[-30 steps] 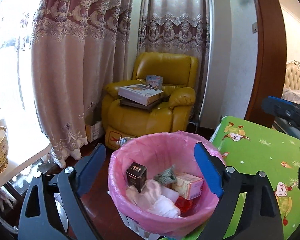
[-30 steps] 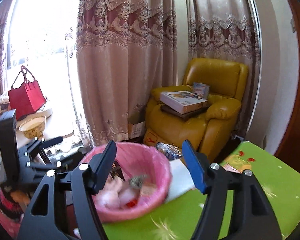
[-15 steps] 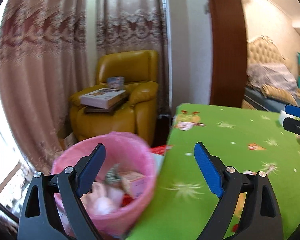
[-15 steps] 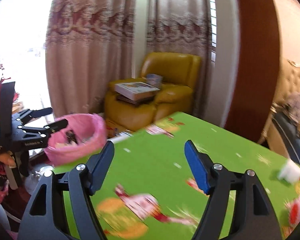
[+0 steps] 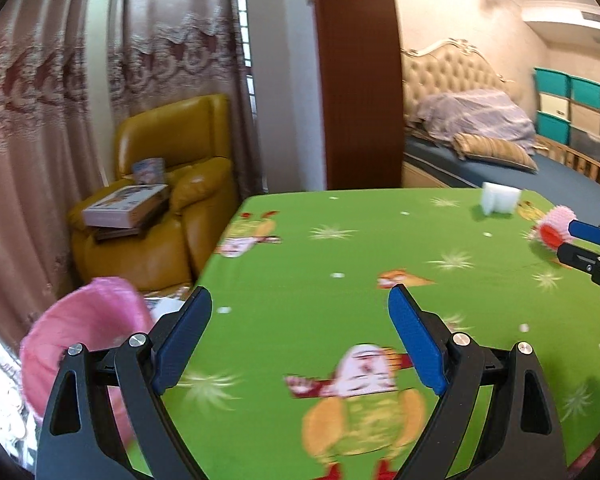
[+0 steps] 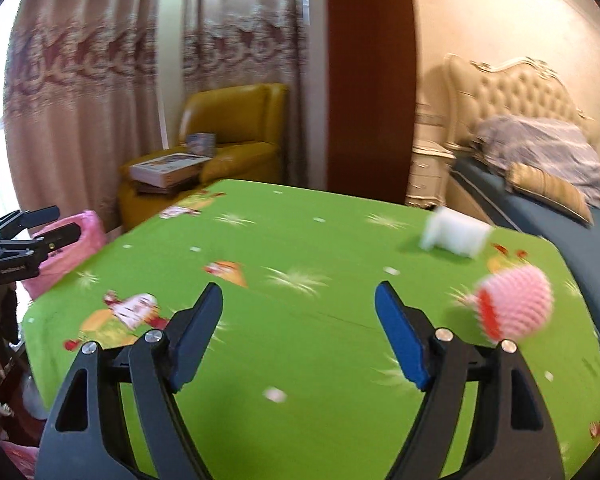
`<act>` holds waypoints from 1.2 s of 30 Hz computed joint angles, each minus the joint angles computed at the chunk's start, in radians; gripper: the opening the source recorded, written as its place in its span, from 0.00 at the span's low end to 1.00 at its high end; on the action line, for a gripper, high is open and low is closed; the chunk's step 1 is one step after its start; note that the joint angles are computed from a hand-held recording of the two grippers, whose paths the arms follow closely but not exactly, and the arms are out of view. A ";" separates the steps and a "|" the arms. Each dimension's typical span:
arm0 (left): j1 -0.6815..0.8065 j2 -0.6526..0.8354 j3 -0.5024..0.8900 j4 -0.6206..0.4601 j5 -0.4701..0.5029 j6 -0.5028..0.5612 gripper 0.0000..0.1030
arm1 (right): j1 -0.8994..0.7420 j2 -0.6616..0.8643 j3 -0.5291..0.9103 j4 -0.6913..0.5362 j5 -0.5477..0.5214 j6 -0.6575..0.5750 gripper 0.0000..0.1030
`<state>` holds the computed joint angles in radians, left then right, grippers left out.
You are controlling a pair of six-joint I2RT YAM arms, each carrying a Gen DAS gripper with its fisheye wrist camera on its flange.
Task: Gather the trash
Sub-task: 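Move both tools back over the table toward the remaining foam pieces, then grasp the pink foam fruit net with the right tool while the left tool grasps the white foam block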
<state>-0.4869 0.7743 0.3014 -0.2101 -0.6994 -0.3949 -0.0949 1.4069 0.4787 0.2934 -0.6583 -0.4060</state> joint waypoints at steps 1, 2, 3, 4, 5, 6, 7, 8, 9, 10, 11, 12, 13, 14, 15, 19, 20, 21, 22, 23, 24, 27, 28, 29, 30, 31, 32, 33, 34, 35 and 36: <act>-0.019 0.060 0.012 0.039 0.001 -0.012 0.81 | -0.042 0.023 0.004 0.008 -0.016 -0.017 0.75; -0.036 0.104 0.022 0.065 0.000 -0.023 0.81 | -0.078 0.041 0.005 0.019 -0.027 -0.033 0.75; -0.059 0.166 0.035 0.101 0.000 -0.040 0.81 | -0.114 0.060 0.003 0.038 -0.034 -0.047 0.75; -0.076 0.226 0.052 0.132 0.007 -0.052 0.81 | -0.141 0.070 0.003 0.047 -0.039 -0.056 0.76; -0.086 0.289 0.071 0.171 0.025 -0.056 0.81 | -0.173 0.090 0.010 0.057 -0.045 -0.065 0.76; -0.097 0.356 0.093 0.212 0.043 -0.059 0.81 | -0.204 0.111 0.017 0.066 -0.051 -0.070 0.76; -0.104 0.405 0.110 0.242 0.060 -0.058 0.81 | -0.231 0.128 0.022 0.075 -0.056 -0.073 0.76; -0.112 0.473 0.138 0.279 0.080 -0.057 0.81 | -0.261 0.156 0.034 0.085 -0.059 -0.075 0.76; -0.122 0.541 0.169 0.315 0.099 -0.055 0.81 | -0.285 0.181 0.049 0.090 -0.058 -0.077 0.76; -0.131 0.609 0.201 0.348 0.119 -0.050 0.81 | -0.300 0.200 0.062 0.092 -0.056 -0.076 0.76; -0.141 0.656 0.225 0.368 0.129 -0.048 0.81 | -0.321 0.224 0.082 0.090 -0.055 -0.076 0.76; -0.151 0.719 0.257 0.397 0.144 -0.042 0.81 | -0.336 0.249 0.104 0.086 -0.050 -0.072 0.76; -0.157 0.776 0.290 0.420 0.162 -0.030 0.81 | -0.346 0.262 0.118 0.082 -0.044 -0.067 0.76; -0.165 0.827 0.323 0.434 0.173 -0.023 0.81 | -0.359 0.282 0.139 0.078 -0.038 -0.056 0.76; -0.167 0.870 0.353 0.442 0.184 -0.014 0.81 | -0.361 0.297 0.157 0.079 -0.030 -0.039 0.76; -0.167 0.989 0.452 0.473 0.224 0.017 0.81 | -0.376 0.380 0.266 0.051 -0.002 0.033 0.77; -0.163 1.001 0.465 0.474 0.233 0.024 0.81 | -0.376 0.400 0.296 0.033 0.003 0.051 0.77; -0.159 1.018 0.483 0.476 0.238 0.030 0.81 | -0.373 0.427 0.335 0.010 0.006 0.077 0.77; -0.155 1.032 0.498 0.480 0.238 0.034 0.81 | -0.367 0.442 0.360 0.002 0.010 0.098 0.77; -0.151 1.036 0.502 0.486 0.239 0.039 0.81 | -0.361 0.461 0.384 0.002 0.016 0.125 0.77; -0.148 1.037 0.504 0.491 0.235 0.044 0.81 | -0.352 0.474 0.401 0.003 0.026 0.143 0.77; -0.138 1.028 0.500 0.506 0.224 0.062 0.81 | -0.324 0.538 0.482 -0.011 0.066 0.193 0.77; -0.134 1.018 0.494 0.508 0.223 0.069 0.81 | -0.315 0.552 0.505 -0.022 0.077 0.204 0.77; -0.130 1.020 0.495 0.515 0.218 0.077 0.81 | -0.306 0.568 0.529 -0.038 0.084 0.212 0.77; -0.127 1.020 0.496 0.518 0.216 0.083 0.81 | -0.295 0.592 0.561 -0.059 0.093 0.218 0.77; -0.122 1.024 0.499 0.524 0.219 0.091 0.81 | -0.285 0.612 0.588 -0.078 0.104 0.220 0.76; -0.117 1.021 0.498 0.527 0.225 0.099 0.81 | -0.273 0.634 0.616 -0.097 0.114 0.217 0.76; -0.112 1.028 0.505 0.530 0.230 0.110 0.81 | -0.261 0.653 0.636 -0.110 0.122 0.211 0.76; -0.107 1.036 0.515 0.531 0.235 0.119 0.81 | -0.251 0.668 0.654 -0.119 0.131 0.208 0.76; -0.102 1.039 0.522 0.527 0.243 0.124 0.81 | -0.244 0.680 0.668 -0.130 0.136 0.203 0.76; -0.093 1.047 0.536 0.520 0.260 0.129 0.81 | -0.234 0.691 0.685 -0.146 0.146 0.197 0.76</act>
